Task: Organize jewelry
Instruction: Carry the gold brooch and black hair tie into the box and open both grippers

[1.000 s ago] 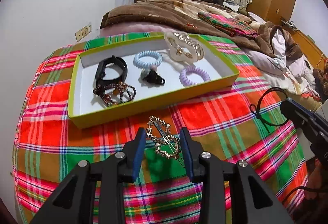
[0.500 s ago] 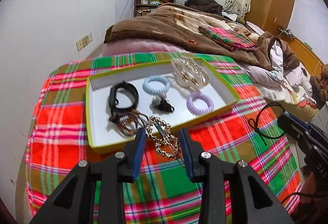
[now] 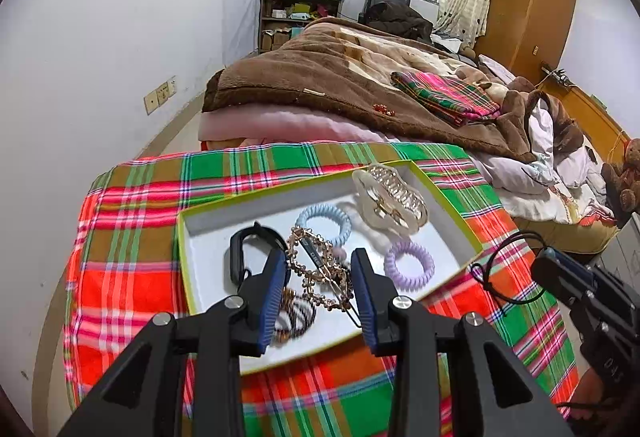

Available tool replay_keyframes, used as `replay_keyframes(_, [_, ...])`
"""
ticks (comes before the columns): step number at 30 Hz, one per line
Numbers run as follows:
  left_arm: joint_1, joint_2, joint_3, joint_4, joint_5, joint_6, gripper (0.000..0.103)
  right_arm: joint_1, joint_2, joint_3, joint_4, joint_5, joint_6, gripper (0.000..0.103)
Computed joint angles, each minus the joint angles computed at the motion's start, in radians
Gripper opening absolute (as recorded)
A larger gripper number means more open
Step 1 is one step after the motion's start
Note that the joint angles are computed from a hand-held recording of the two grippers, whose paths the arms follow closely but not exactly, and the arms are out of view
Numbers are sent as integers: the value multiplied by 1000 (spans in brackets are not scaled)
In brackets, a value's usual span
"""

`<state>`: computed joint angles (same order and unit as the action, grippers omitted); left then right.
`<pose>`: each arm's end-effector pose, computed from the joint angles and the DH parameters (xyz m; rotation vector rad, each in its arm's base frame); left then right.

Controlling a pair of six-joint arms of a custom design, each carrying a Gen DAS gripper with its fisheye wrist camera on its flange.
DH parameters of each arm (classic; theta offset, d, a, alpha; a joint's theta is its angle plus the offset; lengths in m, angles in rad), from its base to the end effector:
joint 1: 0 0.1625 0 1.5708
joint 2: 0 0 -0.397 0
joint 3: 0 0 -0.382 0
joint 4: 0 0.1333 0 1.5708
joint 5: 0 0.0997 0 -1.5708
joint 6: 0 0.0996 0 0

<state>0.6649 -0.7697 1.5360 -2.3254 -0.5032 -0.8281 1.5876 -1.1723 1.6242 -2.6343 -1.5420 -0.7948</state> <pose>-0.3829 -0.5804 0.1247 0.0952 2.2462 -1.0045 0.1468 -0.6341 0.3373 1.1235 -2.5825 0.8380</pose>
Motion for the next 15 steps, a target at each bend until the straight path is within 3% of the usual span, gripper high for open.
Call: replay_keyframes(15, [94,78,-117,-75,-97,109,36,10,144,-117,46,-75,69,16])
